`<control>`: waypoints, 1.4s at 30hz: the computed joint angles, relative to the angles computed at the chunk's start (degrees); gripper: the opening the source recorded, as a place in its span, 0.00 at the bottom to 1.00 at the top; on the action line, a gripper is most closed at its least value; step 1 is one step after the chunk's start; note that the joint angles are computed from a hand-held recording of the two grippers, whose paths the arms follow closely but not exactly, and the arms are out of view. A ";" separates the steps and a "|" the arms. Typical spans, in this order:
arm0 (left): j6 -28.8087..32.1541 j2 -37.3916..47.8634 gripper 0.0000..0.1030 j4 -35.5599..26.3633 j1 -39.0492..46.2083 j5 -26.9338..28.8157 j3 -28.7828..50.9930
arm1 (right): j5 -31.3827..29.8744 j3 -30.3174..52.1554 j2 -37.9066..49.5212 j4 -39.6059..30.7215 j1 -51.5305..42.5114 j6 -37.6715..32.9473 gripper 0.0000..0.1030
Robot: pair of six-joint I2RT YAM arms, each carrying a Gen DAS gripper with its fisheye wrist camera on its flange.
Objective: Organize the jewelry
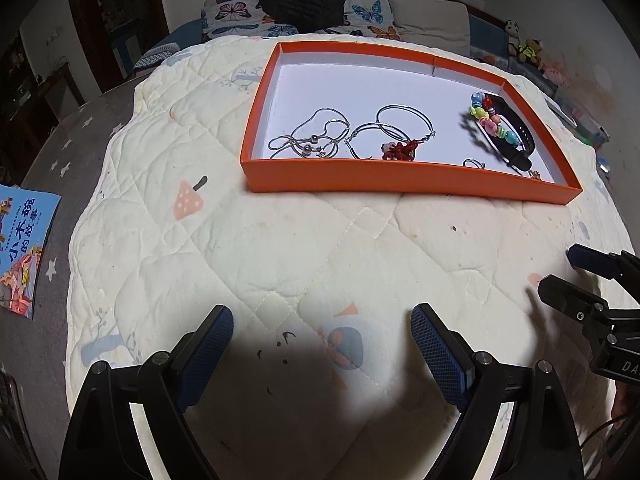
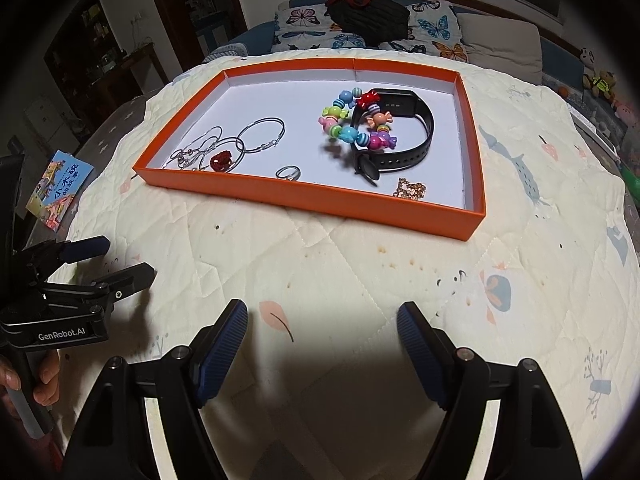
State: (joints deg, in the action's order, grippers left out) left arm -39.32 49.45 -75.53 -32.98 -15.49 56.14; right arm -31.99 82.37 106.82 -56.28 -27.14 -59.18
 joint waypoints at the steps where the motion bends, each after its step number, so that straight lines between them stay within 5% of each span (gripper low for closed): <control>1: -0.13 -0.07 0.94 -0.09 -0.07 0.03 -0.02 | -0.02 0.06 0.01 -0.12 -0.08 -0.10 0.82; 42: -5.55 -0.64 1.00 -0.95 -6.99 -3.84 -2.40 | 0.24 -1.27 -0.59 0.49 -1.12 -2.14 0.87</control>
State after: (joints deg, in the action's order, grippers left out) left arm -44.87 48.81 -76.47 -39.97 -19.33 53.74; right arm -31.75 81.10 106.23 -55.79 -28.26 -61.32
